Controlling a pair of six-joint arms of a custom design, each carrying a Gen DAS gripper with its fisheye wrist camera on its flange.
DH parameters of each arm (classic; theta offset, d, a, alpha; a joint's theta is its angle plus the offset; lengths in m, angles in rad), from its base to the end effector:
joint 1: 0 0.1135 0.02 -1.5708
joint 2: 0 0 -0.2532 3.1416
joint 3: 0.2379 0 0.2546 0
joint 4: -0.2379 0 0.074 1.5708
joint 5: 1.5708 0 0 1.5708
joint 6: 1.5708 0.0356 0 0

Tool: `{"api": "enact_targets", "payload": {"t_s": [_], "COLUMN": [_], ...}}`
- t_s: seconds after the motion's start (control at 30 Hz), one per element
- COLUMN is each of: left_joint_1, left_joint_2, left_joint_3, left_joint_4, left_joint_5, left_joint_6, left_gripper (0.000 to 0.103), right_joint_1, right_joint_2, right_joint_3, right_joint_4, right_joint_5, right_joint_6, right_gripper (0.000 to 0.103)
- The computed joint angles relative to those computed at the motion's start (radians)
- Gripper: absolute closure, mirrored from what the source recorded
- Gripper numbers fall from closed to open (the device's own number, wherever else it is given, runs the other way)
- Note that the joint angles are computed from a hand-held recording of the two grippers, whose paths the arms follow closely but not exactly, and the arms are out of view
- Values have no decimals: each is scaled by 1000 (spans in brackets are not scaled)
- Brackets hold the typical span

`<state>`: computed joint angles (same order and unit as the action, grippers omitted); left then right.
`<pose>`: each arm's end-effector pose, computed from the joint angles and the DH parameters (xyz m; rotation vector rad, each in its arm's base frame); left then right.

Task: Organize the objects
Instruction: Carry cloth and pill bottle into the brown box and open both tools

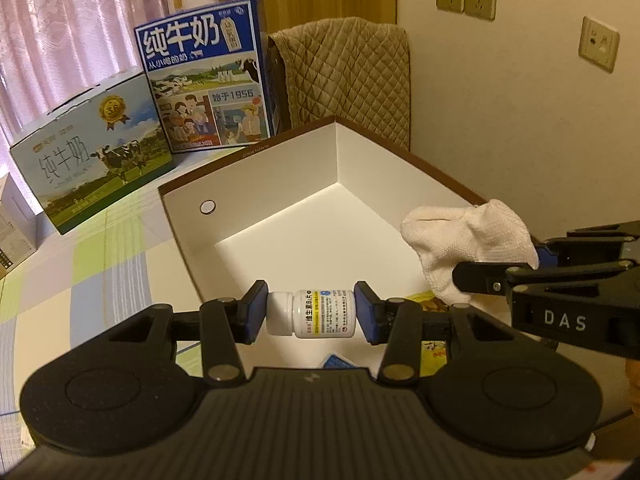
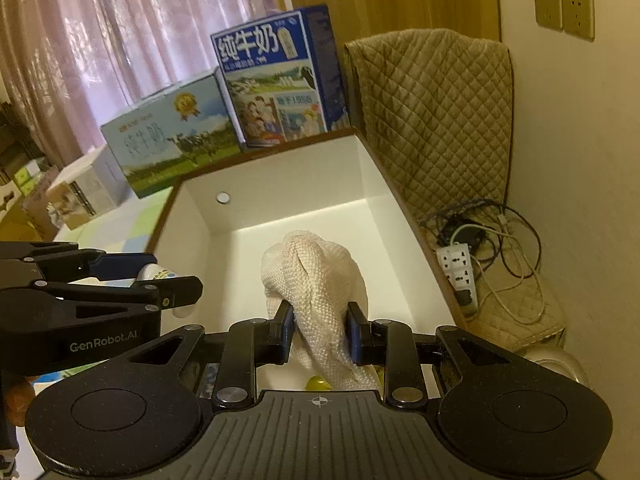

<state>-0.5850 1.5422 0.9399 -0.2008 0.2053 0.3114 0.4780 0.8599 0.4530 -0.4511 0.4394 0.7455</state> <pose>0.2680 -0.1862 0.1975 1.1216 2.1039 -0.3743 0.1625 0.0672 0.1822 0.5001 2.2716 0.0719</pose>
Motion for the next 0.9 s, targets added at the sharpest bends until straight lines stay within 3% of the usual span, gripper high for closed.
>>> {"api": "enact_targets", "payload": {"t_s": [0.47,0.53,0.6,0.9], "left_joint_1": [-36,-40,-45,-43], "left_joint_2": [190,206,216,223], "left_joint_3": [114,125,136,131], "left_joint_4": [11,16,16,41], "left_joint_5": [-73,-74,-77,-84], "left_joint_6": [-27,-25,-28,-6], "left_gripper": [61,57,34,29], "right_joint_1": [-165,-173,-172,-168], "right_joint_2": [109,113,116,127], "right_joint_3": [-1,-1,-2,-12], "right_joint_4": [124,128,128,168], "right_joint_5": [-103,-110,-107,-103], "right_joint_6": [-89,-89,-91,-98], "right_gripper": [79,79,79,79]}}
